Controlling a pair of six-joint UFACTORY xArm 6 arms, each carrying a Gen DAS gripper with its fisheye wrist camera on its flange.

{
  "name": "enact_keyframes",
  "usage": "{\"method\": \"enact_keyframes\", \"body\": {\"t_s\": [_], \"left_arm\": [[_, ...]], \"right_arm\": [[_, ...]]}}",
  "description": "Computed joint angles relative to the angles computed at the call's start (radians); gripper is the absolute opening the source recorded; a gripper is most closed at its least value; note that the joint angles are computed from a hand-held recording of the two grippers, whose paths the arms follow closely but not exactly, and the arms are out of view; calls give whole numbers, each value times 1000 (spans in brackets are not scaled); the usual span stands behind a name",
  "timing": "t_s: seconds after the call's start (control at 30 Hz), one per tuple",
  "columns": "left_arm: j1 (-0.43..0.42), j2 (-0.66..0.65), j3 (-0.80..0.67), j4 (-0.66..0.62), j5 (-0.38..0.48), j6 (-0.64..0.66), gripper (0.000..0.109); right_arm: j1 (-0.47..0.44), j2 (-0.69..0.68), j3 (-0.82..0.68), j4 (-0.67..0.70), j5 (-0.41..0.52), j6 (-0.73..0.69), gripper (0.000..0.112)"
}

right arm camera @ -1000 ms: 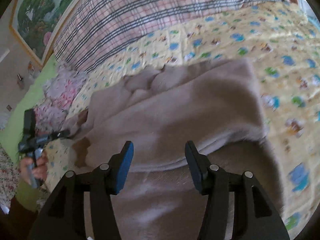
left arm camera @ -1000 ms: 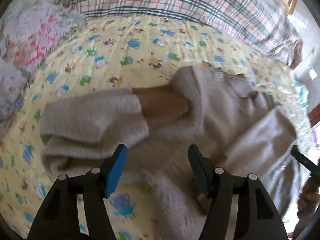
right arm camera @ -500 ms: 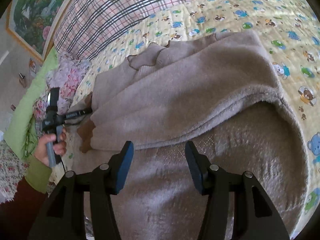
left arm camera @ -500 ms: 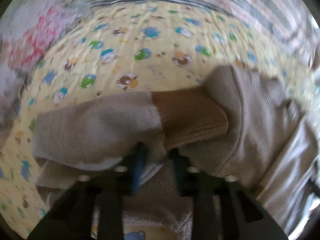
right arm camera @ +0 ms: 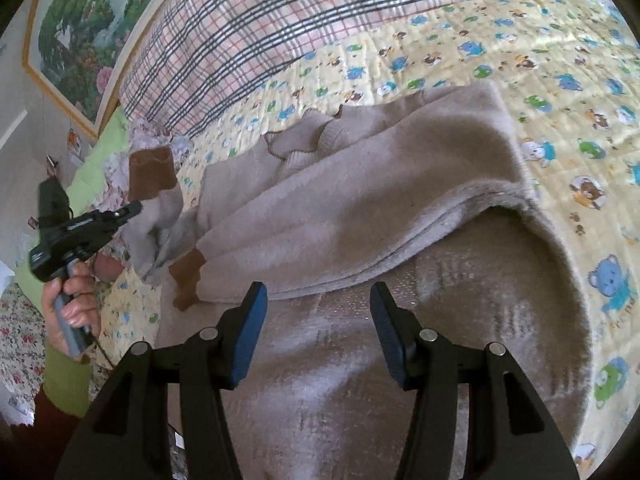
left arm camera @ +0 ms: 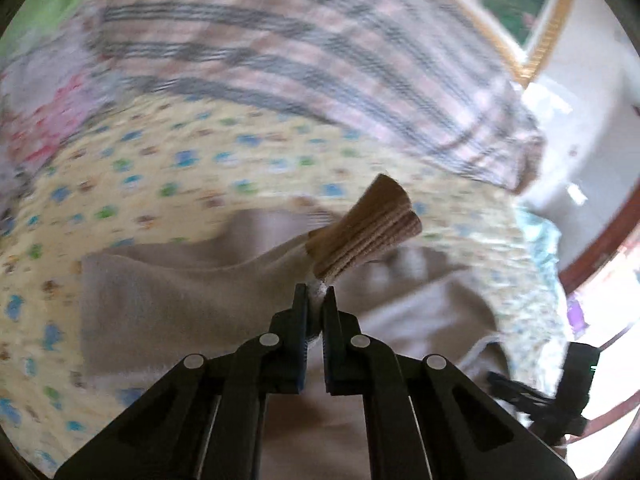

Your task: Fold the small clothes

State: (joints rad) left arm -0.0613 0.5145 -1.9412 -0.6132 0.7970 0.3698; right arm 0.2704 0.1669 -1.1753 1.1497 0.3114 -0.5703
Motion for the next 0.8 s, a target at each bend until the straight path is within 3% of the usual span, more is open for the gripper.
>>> {"method": "enact_keyframes", "body": {"t_s": [0.23, 0.4, 0.63, 0.8], "left_arm": [[-151, 14, -3, -87, -3, 21, 3], [-235, 94, -29, -39, -33, -18, 3], [-241, 136, 4, -25, -22, -1, 4], [-220, 59, 116, -78, -18, 55, 16]], "right_arm": [[-26, -78, 87, 74, -42, -45, 55], [-45, -125, 139, 85, -67, -54, 55], [-70, -135, 159, 80, -68, -30, 55], [-63, -98, 119, 86, -52, -19, 55]]}}
